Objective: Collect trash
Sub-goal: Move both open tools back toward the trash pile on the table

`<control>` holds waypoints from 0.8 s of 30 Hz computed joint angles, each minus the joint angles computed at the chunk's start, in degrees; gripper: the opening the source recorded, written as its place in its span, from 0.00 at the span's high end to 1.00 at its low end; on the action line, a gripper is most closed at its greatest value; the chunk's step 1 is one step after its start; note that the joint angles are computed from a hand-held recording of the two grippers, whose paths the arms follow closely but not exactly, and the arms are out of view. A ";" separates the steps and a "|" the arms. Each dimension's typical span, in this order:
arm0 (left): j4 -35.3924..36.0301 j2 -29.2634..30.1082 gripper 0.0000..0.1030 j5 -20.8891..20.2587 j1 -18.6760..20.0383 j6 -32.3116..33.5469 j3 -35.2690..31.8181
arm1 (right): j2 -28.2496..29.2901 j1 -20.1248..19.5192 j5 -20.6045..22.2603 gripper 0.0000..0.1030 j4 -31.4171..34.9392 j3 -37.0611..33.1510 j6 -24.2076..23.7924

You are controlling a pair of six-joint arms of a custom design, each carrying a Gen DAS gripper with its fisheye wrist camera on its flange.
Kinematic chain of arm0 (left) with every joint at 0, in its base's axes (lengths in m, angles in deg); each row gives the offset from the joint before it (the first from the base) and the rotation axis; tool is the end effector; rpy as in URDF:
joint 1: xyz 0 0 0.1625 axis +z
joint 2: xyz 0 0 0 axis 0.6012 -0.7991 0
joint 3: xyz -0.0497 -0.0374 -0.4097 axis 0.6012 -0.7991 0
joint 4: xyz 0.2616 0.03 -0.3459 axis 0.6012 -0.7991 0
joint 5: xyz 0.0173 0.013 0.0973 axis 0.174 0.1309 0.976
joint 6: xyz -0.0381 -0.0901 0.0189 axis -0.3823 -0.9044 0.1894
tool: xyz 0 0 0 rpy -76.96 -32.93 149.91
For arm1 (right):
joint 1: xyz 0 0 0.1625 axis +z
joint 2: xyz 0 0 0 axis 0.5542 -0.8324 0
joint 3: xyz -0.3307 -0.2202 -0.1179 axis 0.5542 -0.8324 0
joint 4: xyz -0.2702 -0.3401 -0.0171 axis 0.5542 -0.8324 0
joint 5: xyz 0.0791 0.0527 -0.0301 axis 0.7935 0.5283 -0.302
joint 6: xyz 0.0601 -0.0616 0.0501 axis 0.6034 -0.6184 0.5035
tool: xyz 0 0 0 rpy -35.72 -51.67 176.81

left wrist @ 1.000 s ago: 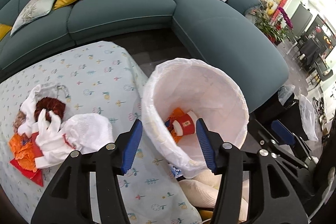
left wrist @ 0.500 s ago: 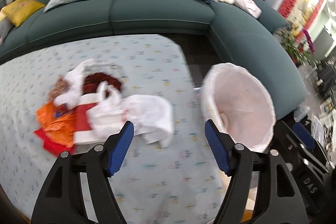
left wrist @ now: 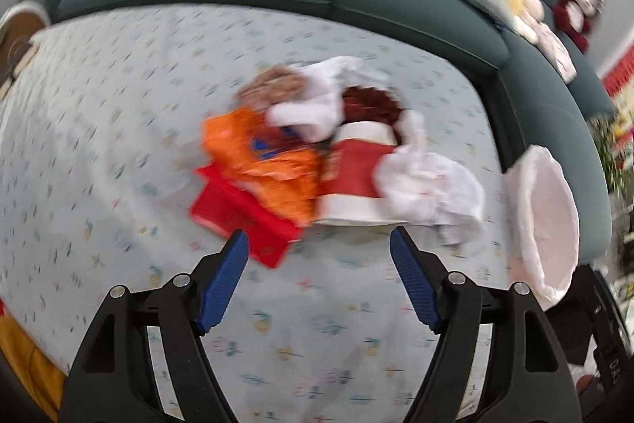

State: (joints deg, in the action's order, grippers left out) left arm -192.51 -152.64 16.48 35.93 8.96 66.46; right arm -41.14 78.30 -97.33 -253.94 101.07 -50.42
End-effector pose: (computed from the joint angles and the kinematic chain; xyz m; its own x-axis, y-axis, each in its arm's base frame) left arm 0.0249 -0.6157 0.2769 -0.7892 -0.3236 -0.5219 0.0267 0.8310 -0.5556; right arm 0.3250 -0.6178 -0.0448 -0.8102 -0.0540 0.5836 -0.3933 0.7884 -0.4731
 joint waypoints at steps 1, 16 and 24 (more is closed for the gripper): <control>0.18 -0.56 0.32 -0.50 0.77 -0.67 0.13 | 0.54 0.20 0.06 0.23 0.57 -0.39 0.28; 2.22 -0.15 0.42 -4.10 5.70 0.51 -2.46 | 7.01 1.98 0.52 0.23 9.70 -7.79 2.71; 2.24 1.52 0.65 -7.74 7.53 2.35 -4.66 | 9.47 2.18 0.69 0.23 12.81 -11.69 2.71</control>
